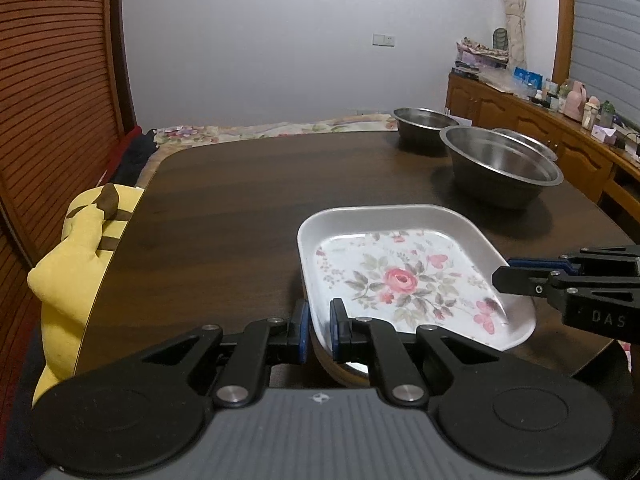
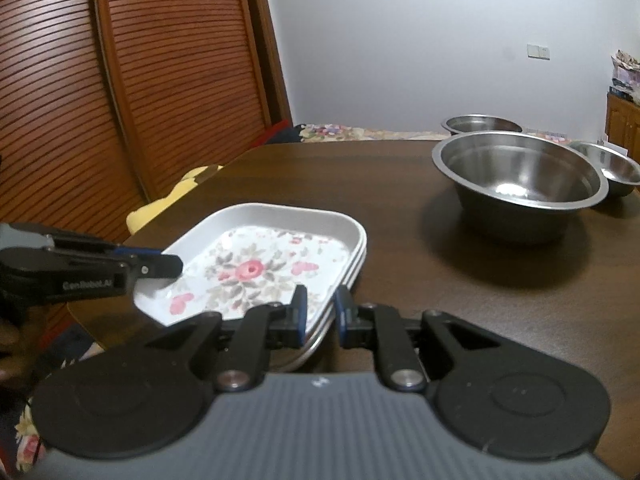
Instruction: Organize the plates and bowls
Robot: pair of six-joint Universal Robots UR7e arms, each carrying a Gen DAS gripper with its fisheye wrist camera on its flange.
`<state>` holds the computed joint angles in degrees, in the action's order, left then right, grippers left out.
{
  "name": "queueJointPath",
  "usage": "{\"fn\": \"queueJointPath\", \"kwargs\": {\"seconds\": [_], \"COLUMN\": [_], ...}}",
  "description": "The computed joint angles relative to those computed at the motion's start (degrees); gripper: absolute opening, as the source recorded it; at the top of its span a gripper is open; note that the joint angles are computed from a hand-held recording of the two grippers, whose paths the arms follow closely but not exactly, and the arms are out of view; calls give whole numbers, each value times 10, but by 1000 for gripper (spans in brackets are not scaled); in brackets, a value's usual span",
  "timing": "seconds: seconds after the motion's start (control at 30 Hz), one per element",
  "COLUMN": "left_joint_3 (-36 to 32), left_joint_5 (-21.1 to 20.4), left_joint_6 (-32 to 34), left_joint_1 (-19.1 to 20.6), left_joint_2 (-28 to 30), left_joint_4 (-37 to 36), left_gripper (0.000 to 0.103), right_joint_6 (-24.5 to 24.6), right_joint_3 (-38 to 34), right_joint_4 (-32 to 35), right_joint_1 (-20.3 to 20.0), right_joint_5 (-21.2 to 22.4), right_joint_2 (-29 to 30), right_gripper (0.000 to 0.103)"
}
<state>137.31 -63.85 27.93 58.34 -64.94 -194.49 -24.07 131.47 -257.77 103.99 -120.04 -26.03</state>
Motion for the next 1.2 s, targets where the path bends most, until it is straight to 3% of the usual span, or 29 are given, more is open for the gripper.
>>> {"fn": "queueJointPath", "kwargs": {"seconds": [0.33, 0.57, 0.83, 1.03, 1.2], "left_joint_3": [0, -4, -11, -26, -43], "left_joint_5": [-10, -19, -30, -45, -53], "left_joint_6": [-5, -14, -14, -16, -17], "left_joint_1": [6, 3, -20, -41, -59], "left_joint_2": [-1, -13, -10, 17, 51], "left_joint_4": [-3, -3, -7, -12, -20], "left_gripper": [11, 18, 24, 28, 36], "right_joint_6": [7, 7, -31, -48, -80], "right_joint_3": [7, 20, 30, 47, 58], "right_joint_4": [-8, -26, -77, -112, -145], "right_joint_1": [-8, -8, 7, 4, -10], "right_joint_5": [19, 32, 18, 30, 35], "right_joint_2": [1, -11, -22, -39, -54], "right_gripper": [16, 16, 16, 16, 16]}}
